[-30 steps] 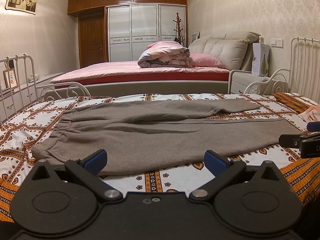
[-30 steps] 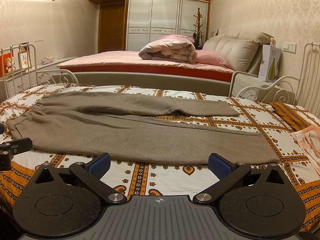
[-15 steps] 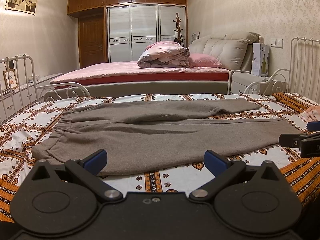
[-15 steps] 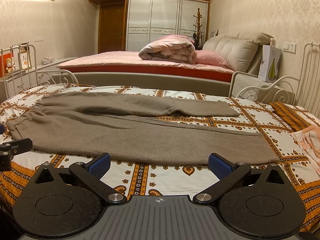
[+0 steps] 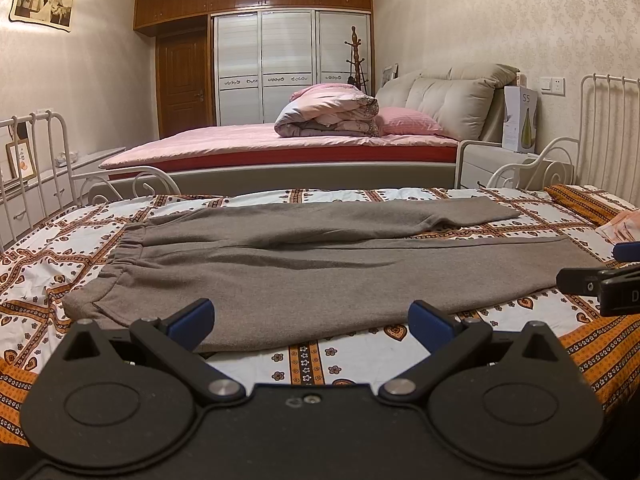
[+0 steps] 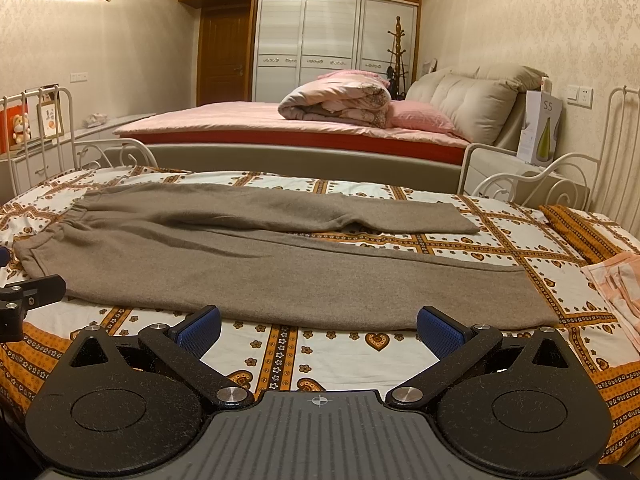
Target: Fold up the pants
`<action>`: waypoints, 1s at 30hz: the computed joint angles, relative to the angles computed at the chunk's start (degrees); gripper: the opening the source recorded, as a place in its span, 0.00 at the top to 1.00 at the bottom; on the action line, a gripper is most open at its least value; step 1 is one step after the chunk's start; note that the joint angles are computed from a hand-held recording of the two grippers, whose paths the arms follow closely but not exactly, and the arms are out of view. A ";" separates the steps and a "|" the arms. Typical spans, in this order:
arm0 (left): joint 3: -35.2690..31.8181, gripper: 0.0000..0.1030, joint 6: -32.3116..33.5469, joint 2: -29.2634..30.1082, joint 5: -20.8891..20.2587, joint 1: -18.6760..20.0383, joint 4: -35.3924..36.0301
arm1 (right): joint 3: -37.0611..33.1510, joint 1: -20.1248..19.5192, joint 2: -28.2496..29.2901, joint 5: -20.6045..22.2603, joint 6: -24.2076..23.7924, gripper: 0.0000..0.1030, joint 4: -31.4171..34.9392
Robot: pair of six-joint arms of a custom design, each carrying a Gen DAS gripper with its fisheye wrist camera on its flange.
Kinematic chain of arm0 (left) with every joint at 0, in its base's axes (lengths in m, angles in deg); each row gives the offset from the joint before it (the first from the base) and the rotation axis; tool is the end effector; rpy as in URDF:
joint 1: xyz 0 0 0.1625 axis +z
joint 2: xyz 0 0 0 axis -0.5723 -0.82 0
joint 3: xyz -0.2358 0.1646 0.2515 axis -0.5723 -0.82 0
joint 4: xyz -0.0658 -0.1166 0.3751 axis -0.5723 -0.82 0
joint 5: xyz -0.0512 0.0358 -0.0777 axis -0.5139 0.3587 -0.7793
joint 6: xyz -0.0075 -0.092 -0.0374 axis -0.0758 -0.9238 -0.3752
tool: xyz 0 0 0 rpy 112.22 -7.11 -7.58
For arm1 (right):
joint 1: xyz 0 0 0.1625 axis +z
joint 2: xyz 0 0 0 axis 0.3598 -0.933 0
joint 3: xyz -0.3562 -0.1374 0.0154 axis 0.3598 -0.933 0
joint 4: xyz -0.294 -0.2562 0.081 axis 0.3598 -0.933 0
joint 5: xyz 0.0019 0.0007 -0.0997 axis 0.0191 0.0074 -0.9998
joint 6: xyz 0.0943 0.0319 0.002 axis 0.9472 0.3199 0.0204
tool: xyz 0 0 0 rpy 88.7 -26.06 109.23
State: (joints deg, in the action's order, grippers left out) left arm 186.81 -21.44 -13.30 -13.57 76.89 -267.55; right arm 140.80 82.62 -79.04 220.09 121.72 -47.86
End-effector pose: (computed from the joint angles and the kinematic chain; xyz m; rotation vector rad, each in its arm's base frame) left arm -0.1676 -0.4153 0.1137 1.0522 2.2089 -1.1390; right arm 0.1465 -0.3217 0.1403 0.2198 -1.9632 1.3129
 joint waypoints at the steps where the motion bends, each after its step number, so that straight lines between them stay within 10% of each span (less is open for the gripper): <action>1: 0.00 0.06 0.04 -0.02 -0.02 0.00 -0.02 | 0.01 -0.01 0.02 -0.02 -0.03 0.00 -0.05; 10: -1.63 0.06 -1.24 -3.25 -0.59 0.93 5.80 | -1.74 -0.30 0.24 -0.49 -0.70 0.00 3.32; 20: -17.23 0.06 7.11 -2.42 -6.02 11.59 15.01 | -10.50 -6.74 -0.50 -12.36 -2.80 0.00 14.24; 30: -46.23 0.10 14.10 8.26 -5.61 22.27 30.53 | -42.74 -8.82 20.30 -16.46 -6.74 0.00 30.64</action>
State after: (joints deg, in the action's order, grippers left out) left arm 140.58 -7.34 -5.04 -19.18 99.15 -237.03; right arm 98.05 73.80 -58.74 203.63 114.99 -17.21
